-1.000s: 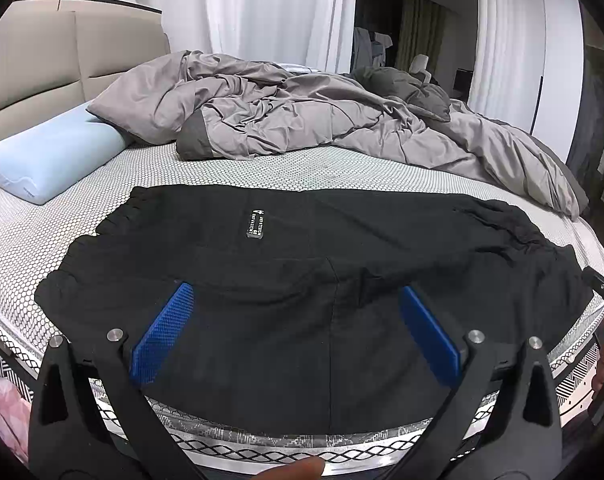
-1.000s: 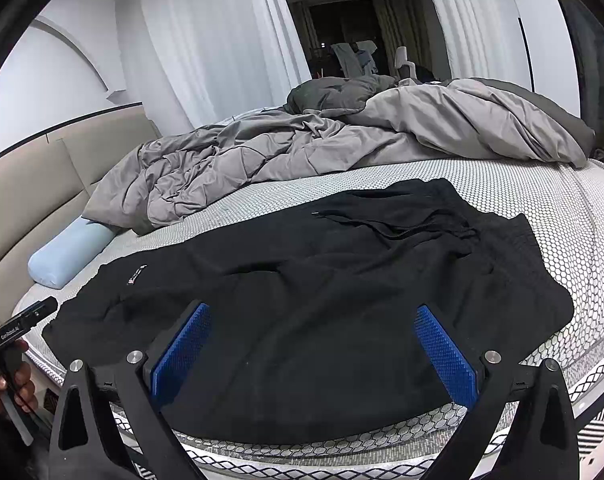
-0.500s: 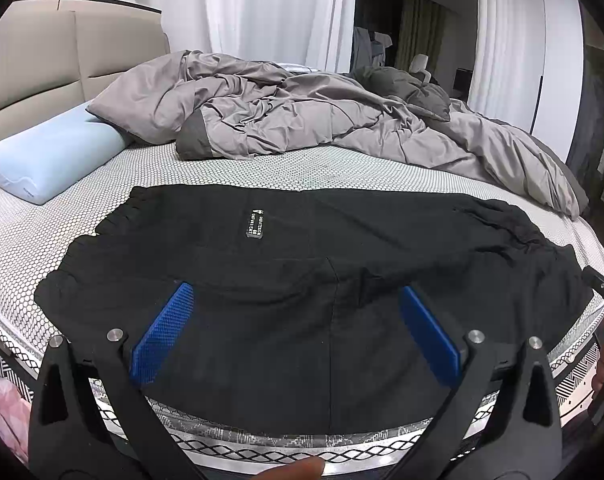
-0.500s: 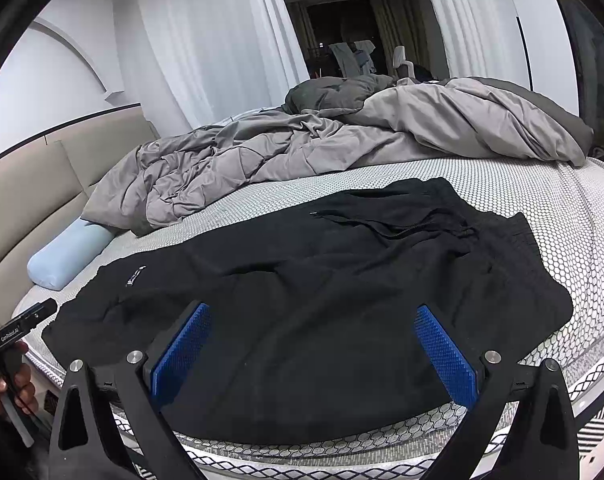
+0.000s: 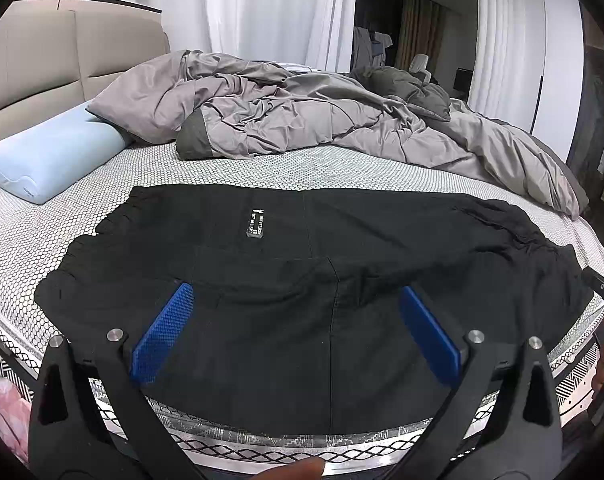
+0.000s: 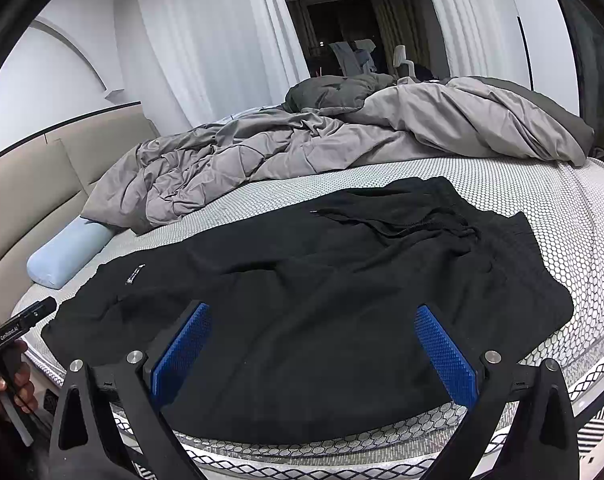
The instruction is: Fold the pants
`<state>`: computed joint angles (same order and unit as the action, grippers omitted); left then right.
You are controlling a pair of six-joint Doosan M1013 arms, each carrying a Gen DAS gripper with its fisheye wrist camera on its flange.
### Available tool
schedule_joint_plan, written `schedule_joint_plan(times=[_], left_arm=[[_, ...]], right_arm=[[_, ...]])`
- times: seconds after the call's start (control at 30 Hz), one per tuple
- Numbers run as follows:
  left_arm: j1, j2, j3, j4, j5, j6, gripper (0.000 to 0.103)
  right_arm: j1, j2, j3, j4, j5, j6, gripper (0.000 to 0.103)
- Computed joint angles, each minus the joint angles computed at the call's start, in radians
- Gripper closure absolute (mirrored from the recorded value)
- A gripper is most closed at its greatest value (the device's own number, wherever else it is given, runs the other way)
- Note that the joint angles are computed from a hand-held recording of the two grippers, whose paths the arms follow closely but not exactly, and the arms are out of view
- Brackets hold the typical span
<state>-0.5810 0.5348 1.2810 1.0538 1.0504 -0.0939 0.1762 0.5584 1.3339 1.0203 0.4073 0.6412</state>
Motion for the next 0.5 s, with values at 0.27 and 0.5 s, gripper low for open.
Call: schedule_joint_plan(times=[0.27,0.5], left_arm=[[-0.001,0.001,-0.002,0.0,0.001,0.001,0.001],[-0.001,0.001,-0.002,-0.001,0.001,0.002,0.001]], right_arm=[[0.001,0.001,-0.002,-0.015,-0.003,0.018,0.0],[0.001,0.001,-0.002,-0.025,-0.003,0.03,0.0]])
